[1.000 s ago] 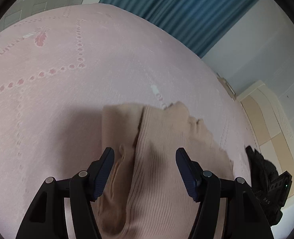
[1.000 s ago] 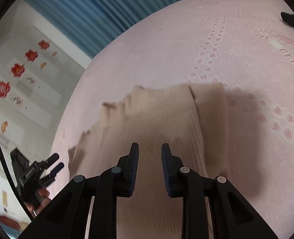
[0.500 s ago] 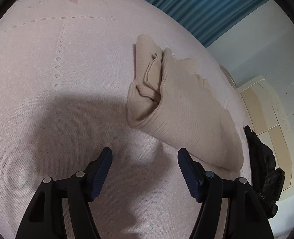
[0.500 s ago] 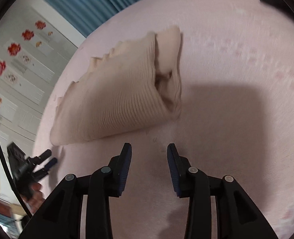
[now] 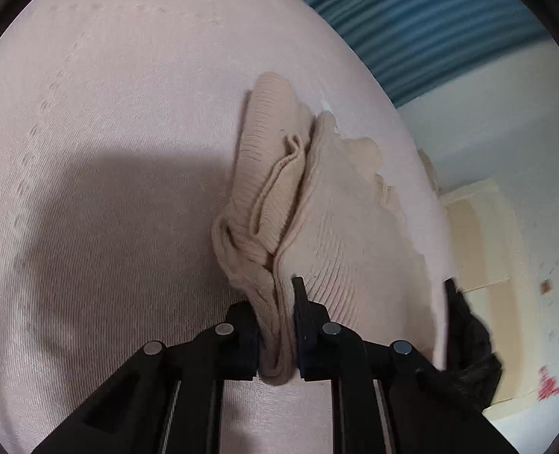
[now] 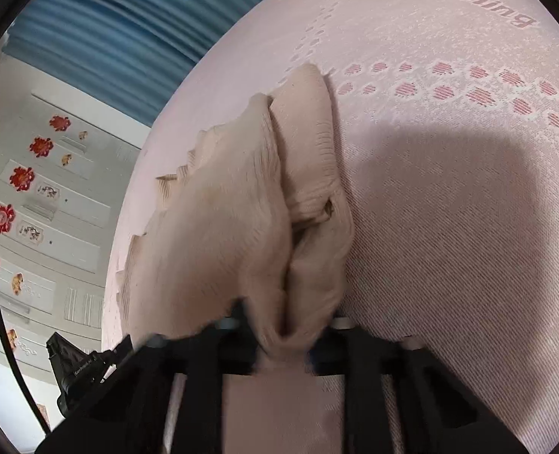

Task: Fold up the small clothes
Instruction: 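Open both tools and release the folded hem onto the sweater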

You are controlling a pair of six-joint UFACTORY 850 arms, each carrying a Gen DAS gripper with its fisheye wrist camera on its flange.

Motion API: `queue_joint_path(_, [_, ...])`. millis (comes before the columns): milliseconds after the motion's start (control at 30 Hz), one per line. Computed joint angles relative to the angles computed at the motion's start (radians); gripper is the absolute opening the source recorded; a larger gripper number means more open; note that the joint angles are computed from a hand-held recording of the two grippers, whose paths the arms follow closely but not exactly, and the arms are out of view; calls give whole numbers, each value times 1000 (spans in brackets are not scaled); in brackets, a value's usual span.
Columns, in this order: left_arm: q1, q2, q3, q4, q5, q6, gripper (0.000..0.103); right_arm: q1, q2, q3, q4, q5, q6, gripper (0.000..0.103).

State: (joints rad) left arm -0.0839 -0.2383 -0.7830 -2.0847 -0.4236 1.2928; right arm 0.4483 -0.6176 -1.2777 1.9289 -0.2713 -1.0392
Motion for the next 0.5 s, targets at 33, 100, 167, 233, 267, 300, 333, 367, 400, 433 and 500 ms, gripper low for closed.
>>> queue_joint_path(33, [0, 12, 10, -6, -1, 7, 11, 7, 6, 2, 8, 20, -15, 9])
queue_joint_path(100, [-9, 50, 38, -25, 19, 43, 11, 22, 33, 22, 50, 59, -87, 9])
queue_joint_path(167, [-22, 92, 66, -11, 50, 46, 11, 28, 67, 56, 77, 55, -125, 9])
queue_joint_path(233, [-30, 134, 103, 11, 64, 38, 11, 33, 106, 95, 48, 48, -98, 9])
queue_joint_path(267, [-35, 164, 132, 27, 73, 30, 11, 39, 128, 116, 28, 55, -88, 9])
queue_joint_path(300, [-38, 188, 155, 37, 78, 23, 11, 45, 151, 140, 23, 61, -94, 9])
queue_joint_path(333, [-45, 216, 182, 39, 85, 19, 11, 56, 180, 171, 5, 68, -93, 9])
queue_joint_path(367, [-52, 248, 215, 43, 91, 17, 11, 60, 204, 197, -18, 72, -82, 9])
queue_joint_path(400, [-61, 283, 249, 47, 101, 16, 11, 69, 232, 232, -12, 79, -98, 9])
queue_joint_path(433, [-70, 306, 269, 53, 108, 11, 11, 80, 258, 262, -35, 88, -81, 9])
queue_joint_path(500, [-90, 366, 317, 120, 125, -51, 11, 96, 305, 317, -73, 102, -47, 9])
